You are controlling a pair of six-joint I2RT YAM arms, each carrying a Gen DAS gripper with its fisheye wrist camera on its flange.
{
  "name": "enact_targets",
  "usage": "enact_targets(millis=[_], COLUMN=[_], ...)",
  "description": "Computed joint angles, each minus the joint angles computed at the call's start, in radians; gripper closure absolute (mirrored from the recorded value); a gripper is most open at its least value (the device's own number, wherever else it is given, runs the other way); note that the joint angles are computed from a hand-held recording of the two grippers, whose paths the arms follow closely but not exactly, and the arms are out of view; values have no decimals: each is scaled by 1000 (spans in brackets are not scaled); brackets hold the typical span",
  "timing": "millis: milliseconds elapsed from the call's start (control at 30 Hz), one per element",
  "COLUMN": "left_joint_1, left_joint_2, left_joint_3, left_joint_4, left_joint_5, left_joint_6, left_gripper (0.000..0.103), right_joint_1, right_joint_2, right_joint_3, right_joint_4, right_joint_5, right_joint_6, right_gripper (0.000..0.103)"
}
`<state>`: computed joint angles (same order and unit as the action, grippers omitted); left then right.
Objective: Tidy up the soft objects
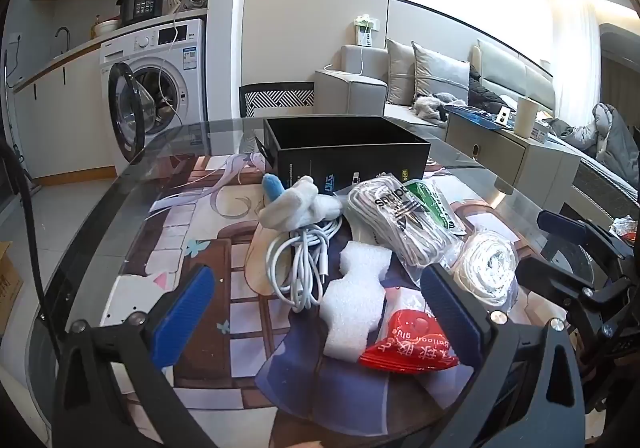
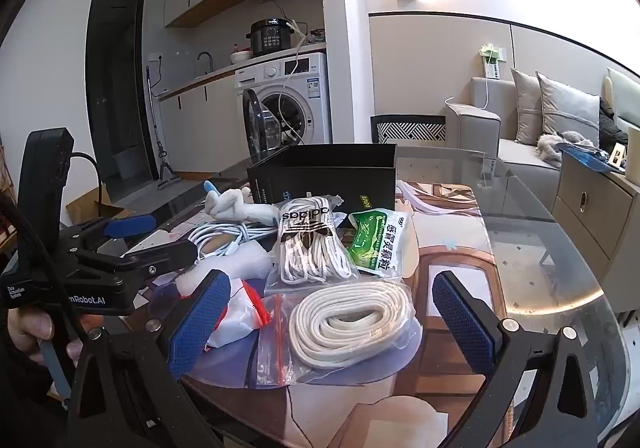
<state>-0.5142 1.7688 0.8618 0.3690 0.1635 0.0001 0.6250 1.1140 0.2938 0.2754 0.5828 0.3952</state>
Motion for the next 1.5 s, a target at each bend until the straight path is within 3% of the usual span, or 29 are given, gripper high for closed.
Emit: enact_targets(millis=[1500], left_joint_1=[-7], left_joint_2=[0], left_joint_3=[1], left_joint_4=[-3], left_joint_5=[-11], left_joint_6=[27], left_gripper=[0], right_joint_1=[-22], right_joint_2=[38], right_joint_3=[13], right_joint_4=[-14], right_joint_5=[-34], right_joint_6=[-9], right_gripper=[0])
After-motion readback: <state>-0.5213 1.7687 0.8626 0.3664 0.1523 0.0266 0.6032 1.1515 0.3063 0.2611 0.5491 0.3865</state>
